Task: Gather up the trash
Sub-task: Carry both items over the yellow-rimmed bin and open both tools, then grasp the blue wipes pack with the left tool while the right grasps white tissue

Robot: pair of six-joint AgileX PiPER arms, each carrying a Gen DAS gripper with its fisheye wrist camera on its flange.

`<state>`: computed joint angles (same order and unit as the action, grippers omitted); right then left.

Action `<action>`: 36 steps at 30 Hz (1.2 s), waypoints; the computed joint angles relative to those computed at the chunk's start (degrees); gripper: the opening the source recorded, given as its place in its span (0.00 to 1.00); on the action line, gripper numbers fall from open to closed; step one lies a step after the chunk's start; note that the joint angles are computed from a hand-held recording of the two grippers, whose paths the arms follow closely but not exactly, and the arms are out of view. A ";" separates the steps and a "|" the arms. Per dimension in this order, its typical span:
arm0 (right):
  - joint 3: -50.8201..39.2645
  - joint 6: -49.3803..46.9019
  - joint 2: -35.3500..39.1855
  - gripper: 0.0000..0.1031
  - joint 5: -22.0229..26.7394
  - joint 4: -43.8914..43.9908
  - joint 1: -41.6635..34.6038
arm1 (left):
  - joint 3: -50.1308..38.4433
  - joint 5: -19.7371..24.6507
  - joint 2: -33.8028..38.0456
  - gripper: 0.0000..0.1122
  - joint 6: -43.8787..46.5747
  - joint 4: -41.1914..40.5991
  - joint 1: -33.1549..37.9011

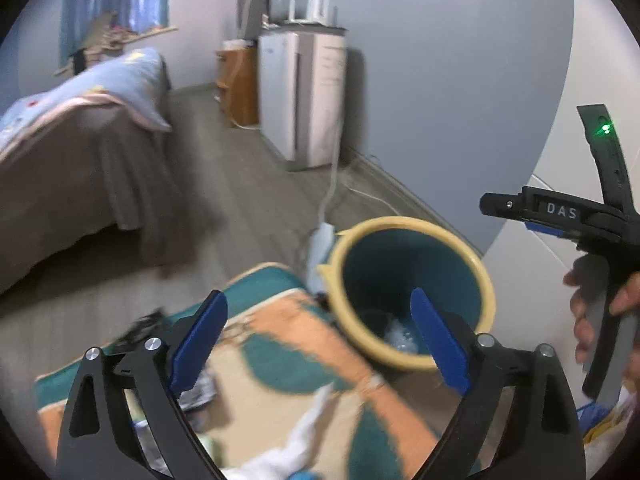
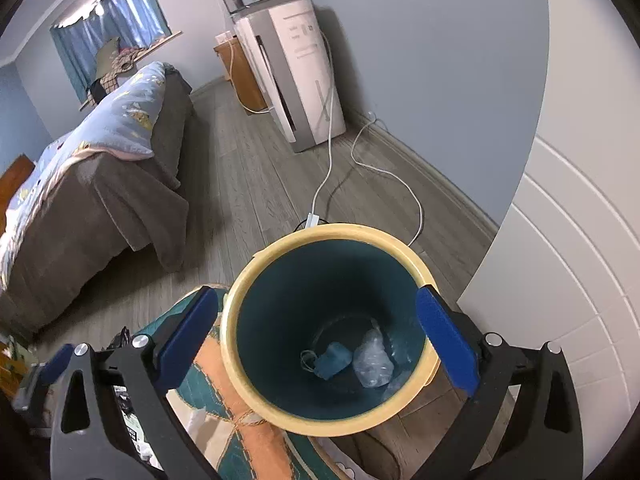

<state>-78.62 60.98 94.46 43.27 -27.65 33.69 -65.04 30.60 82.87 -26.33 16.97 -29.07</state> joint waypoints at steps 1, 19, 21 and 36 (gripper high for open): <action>-0.70 -0.24 0.20 0.94 0.44 -0.02 0.75 | 2.18 1.35 -3.47 0.83 -0.95 1.74 0.80; -24.63 -9.05 21.25 0.94 12.55 2.99 24.75 | 20.14 8.74 -26.66 0.85 29.59 -21.34 40.71; -27.94 -11.68 24.52 0.94 14.37 4.71 24.75 | 20.76 8.71 -24.44 0.85 31.73 -23.55 43.47; -26.98 -7.21 29.90 0.94 14.65 13.98 20.09 | 27.14 3.95 -14.94 0.85 22.73 -16.71 37.29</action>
